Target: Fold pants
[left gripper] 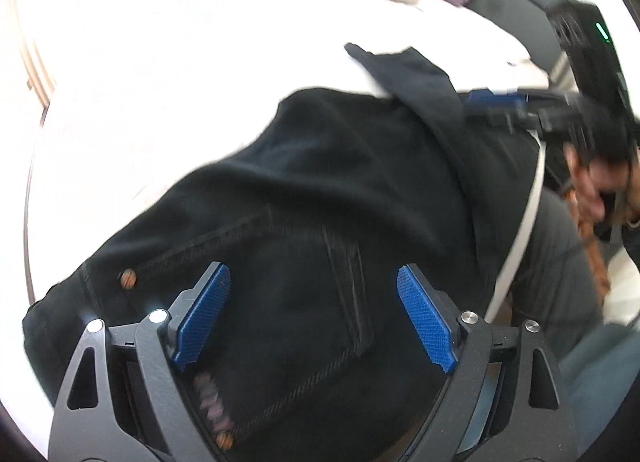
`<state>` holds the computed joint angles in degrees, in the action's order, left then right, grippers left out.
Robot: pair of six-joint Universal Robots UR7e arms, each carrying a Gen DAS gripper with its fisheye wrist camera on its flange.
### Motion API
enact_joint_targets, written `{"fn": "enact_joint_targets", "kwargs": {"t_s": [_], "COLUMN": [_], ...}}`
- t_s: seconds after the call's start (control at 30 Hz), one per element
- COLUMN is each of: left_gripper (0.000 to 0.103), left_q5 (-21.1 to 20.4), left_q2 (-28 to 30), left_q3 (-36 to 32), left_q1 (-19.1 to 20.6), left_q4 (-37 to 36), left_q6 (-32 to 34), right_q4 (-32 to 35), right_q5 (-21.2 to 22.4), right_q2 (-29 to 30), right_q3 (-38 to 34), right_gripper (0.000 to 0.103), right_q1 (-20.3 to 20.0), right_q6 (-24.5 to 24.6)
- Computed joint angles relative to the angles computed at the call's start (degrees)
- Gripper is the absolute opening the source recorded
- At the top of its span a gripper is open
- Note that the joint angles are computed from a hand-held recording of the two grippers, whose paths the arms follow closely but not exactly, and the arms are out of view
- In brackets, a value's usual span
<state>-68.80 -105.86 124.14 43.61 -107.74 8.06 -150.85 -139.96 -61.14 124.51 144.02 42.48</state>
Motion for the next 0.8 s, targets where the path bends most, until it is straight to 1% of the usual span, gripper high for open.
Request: {"fn": "enact_joint_targets", "kwargs": {"t_s": [0.03, 0.07, 0.1, 0.17, 0.2, 0.23, 0.27, 0.3, 0.33, 0.37, 0.4, 0.43, 0.47, 0.53, 0.57, 0.6, 0.63, 0.7, 0.77, 0.8], "left_gripper": [0.086, 0.086, 0.085, 0.085, 0.085, 0.085, 0.084, 0.083, 0.084, 0.085, 0.085, 0.085, 0.086, 0.087, 0.087, 0.088, 0.089, 0.091, 0.092, 0.093], "left_q5": [-0.5, -0.9, -1.9, -3.0, -2.8, -1.6, -0.7, 0.0, 0.6, 1.7, 2.0, 1.8, 1.6, 1.2, 1.2, 1.1, 1.2, 1.3, 1.4, 1.4], "left_q2": [1.8, 2.2, 3.5, 6.3, 7.1, 8.2, 8.8, 8.5, 8.5, 8.0, 8.0, 8.1, 8.1, 7.9, 8.9, 8.9, 8.8, 10.1, 9.5, 9.5], "left_q3": [0.0, 0.1, 0.2, 0.4, 1.5, 3.0, 3.9, 5.0, 5.7, 6.5, 6.8, 7.0, 7.0, 7.2, 7.3, 7.7, 7.9, 7.8, 8.3, 8.4], "left_q1": [0.2, 0.6, 1.3, 2.4, 2.0, 1.6, 1.8, 1.6, 1.2, 0.4, 0.2, 0.4, 0.5, 0.6, 0.7, 0.8, 0.7, 0.5, 0.1, 0.1], "left_q4": [-1.8, -2.3, -3.6, -5.4, -6.0, -6.3, -7.0, -8.2, -9.2, -9.4, -9.7, -10.2, -10.5, -10.7, -11.7, -12.3, -12.6, -13.7, -13.7, -13.9], "left_q6": [-1.1, -1.4, -1.8, -2.6, -3.4, -4.8, -5.0, -4.5, -4.2, -3.7, -3.5, -3.3, -3.3, -3.0, -2.8, -2.4, -2.2, -2.0, -1.9, -1.9], "right_q4": [3.2, 6.1, 7.5, 7.0, 8.0, 8.3, 8.9, 10.6, 11.8, 12.5, 13.1, 14.0, 14.4, 15.7, 15.9, 16.1, 16.2, 18.2, 19.9, 19.2], "right_q5": [-2.8, -4.9, -6.6, -8.4, -9.2, -9.3, -8.4, -8.3, -8.2, -7.3, -6.7, -7.0, -7.3, -6.9, -6.8, -7.0, -7.6, -7.7, -7.6, -7.4], "right_q2": [-2.0, -2.8, -3.5, -4.6, -4.8, -5.0, -4.8, -4.3, -4.5, -4.0, -3.3, -2.4, -0.9, 0.1, 0.6, 1.1, 1.3, 2.0, 2.4, 2.2], "right_q3": [-0.9, -2.1, -3.3, -4.5, -5.2, -5.9, -7.0, -8.2, -8.3, -9.0, -9.7, -10.4, -11.2, -12.0, -12.4, -12.7, -12.9, -13.7, -14.3, -14.0], "right_gripper": [0.066, 0.067, 0.067, 0.067, 0.067, 0.067, 0.067, 0.067, 0.067, 0.067, 0.066, 0.066, 0.066, 0.066, 0.066, 0.066, 0.066, 0.066, 0.066, 0.066], "right_q1": [-1.5, -2.7, -4.3, -7.2, -8.5, -10.1, -12.2, -14.1, -15.0, -16.7, -18.2, -19.2, -19.9, -21.4, -22.2, -22.4, -23.3, -24.2, -25.1, -25.6], "right_q6": [2.2, 3.7, 3.6, 1.6, 1.8, 1.1, 0.3, 0.9, 1.5, 1.4, 1.4, 1.9, 2.6, 4.5, 5.4, 6.2, 6.1, 7.4, 9.0, 8.6]}}
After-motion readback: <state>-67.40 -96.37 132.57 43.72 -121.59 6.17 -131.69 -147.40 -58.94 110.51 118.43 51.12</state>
